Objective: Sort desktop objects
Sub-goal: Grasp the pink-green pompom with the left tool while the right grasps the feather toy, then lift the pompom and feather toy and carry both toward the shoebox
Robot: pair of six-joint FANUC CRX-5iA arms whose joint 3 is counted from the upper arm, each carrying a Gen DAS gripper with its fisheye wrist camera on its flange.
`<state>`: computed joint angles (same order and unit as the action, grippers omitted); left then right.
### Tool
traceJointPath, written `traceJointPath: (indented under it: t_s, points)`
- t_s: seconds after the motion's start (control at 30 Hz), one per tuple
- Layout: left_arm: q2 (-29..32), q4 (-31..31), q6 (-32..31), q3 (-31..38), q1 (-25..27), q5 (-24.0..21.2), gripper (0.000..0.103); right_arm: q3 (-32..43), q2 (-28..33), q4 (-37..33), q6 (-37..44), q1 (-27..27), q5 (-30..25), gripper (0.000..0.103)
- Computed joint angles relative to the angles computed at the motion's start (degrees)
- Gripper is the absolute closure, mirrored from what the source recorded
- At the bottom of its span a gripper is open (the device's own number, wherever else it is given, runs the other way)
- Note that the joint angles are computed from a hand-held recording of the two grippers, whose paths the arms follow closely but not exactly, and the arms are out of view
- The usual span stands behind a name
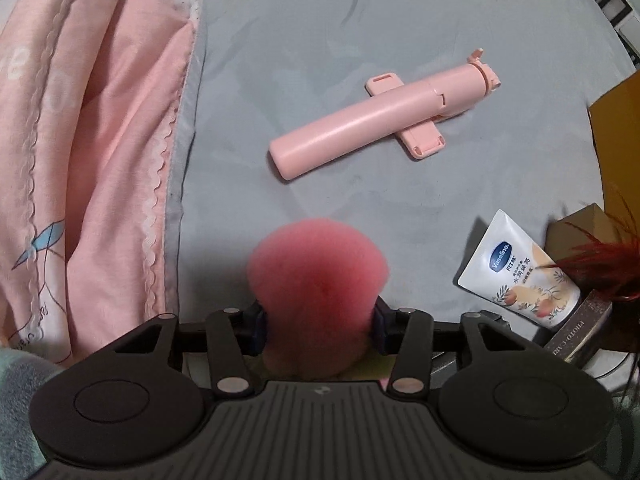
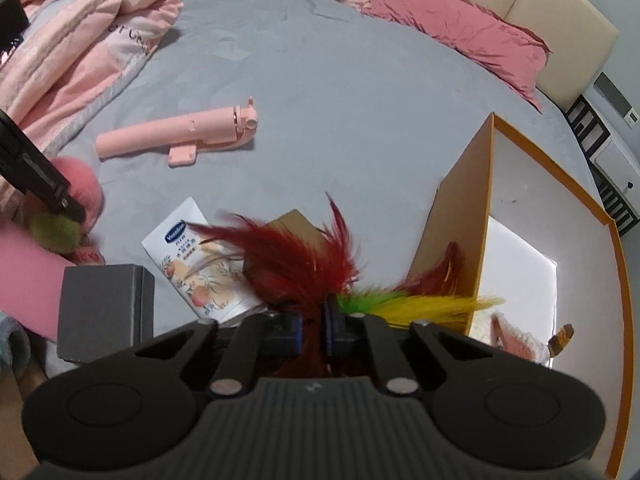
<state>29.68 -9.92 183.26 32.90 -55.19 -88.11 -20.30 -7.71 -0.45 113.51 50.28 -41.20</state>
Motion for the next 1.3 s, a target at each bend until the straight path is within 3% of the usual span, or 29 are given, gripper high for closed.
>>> traceJointPath:
  t_s: [0.17, 0.33, 0.4, 0.47, 0.83, 1.03, 1.3]
  points:
    - [-0.2, -2.8, 1.1, 1.3, -1.4, -0.9, 0.057, -1.3, -2.0, -1.7, 2.3, -1.1, 2.9, 0.103]
    - [0.5, -7.4, 2.2, 4.9, -3.8, -3.8, 0.074, -1.7, -4.1, -3.0, 3.9, -1.8, 4.0, 0.103]
    - [0.3, -8.4, 2.6, 5.3, -4.4, -3.7, 0.091, -1.4, -4.9, -4.1, 4.6, -2.3, 4.3, 0.103]
    - [-0.4, -10.2, 3.6, 5.3, -5.2, -3.2, 0.095, -1.0, -5.7, -5.1, 5.1, -2.7, 4.3, 0.103]
    - [-0.4, -15.2, 4.6, 7.6, -7.7, -4.7, 0.1, 2.2, -8.5, -12.8, 8.1, -5.4, 1.5, 0.103]
    - [0.9, -19.3, 3.4, 12.6, -9.6, -6.6, 0.101, 3.4, -9.1, -15.6, 9.2, -6.6, 0.9, 0.103]
    - [4.6, -24.7, -3.3, 23.1, -11.5, -7.7, 0.103, 5.2, -9.7, -18.6, 10.6, -9.1, 0.6, 0.103]
